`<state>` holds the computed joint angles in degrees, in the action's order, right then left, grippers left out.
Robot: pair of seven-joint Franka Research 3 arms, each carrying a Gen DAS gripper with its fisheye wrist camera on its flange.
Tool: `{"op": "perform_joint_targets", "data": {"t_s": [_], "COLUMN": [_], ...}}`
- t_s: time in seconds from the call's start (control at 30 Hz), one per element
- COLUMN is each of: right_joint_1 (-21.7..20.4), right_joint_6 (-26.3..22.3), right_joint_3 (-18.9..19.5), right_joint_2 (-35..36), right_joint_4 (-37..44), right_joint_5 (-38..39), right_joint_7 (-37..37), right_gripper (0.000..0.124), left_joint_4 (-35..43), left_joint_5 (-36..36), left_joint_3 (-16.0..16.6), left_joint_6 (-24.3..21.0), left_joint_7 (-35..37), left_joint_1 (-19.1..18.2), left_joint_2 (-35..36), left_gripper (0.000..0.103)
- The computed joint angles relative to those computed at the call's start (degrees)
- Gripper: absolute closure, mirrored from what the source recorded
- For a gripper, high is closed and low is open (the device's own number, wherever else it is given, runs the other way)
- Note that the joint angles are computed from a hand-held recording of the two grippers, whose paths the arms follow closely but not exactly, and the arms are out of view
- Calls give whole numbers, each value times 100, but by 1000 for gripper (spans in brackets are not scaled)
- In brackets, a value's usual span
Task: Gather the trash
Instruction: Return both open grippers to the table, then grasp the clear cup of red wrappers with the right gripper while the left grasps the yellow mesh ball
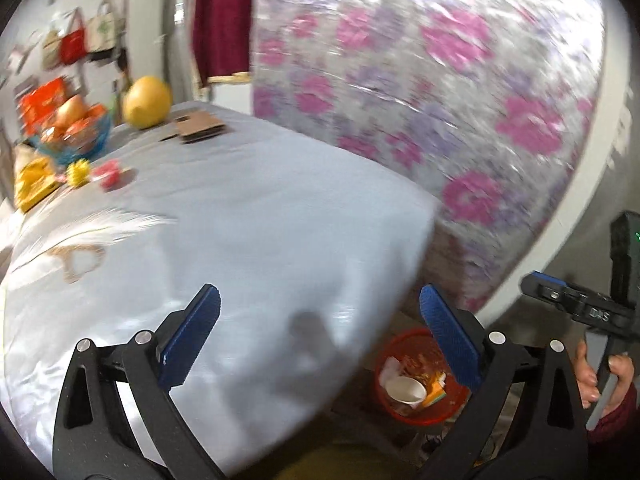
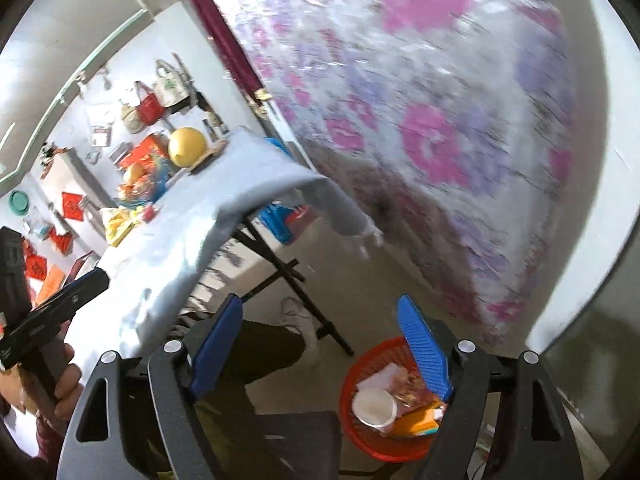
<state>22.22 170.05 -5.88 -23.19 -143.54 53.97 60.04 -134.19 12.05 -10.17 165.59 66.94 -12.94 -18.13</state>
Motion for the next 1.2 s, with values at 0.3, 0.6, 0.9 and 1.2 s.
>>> {"op": "perform_joint_targets", "data": {"t_s": [0.3, 0.6, 0.9, 1.2], "right_joint_1": [375, 217, 43, 329], "right_joint_6": [-292, -809, -1224, -1770], "right_joint_3": [292, 979, 1337, 1309], "right_joint_2": [585, 2028, 3233, 4401], "right_joint_4": [1021, 2833, 4374, 6068], "right_joint_5": [107, -413, -1804, -3430], "right_joint_7": [-264, -118, 989, 2187], "right_gripper": [40, 39, 39, 39], "left_joint_4": [-348, 1060, 3485, 5244], "left_joint_5": [110, 53, -3, -942], "left_joint_3": [373, 889, 873, 468], "left_joint_6": [-61, -817, -1243, -2021], "left_joint_7": [-220, -62, -155, 324], "left_joint_1": [691, 1540, 2066, 2529], "left_joint_2": [-515, 619, 2824, 4171], "left_gripper": [7, 7, 7, 7]}}
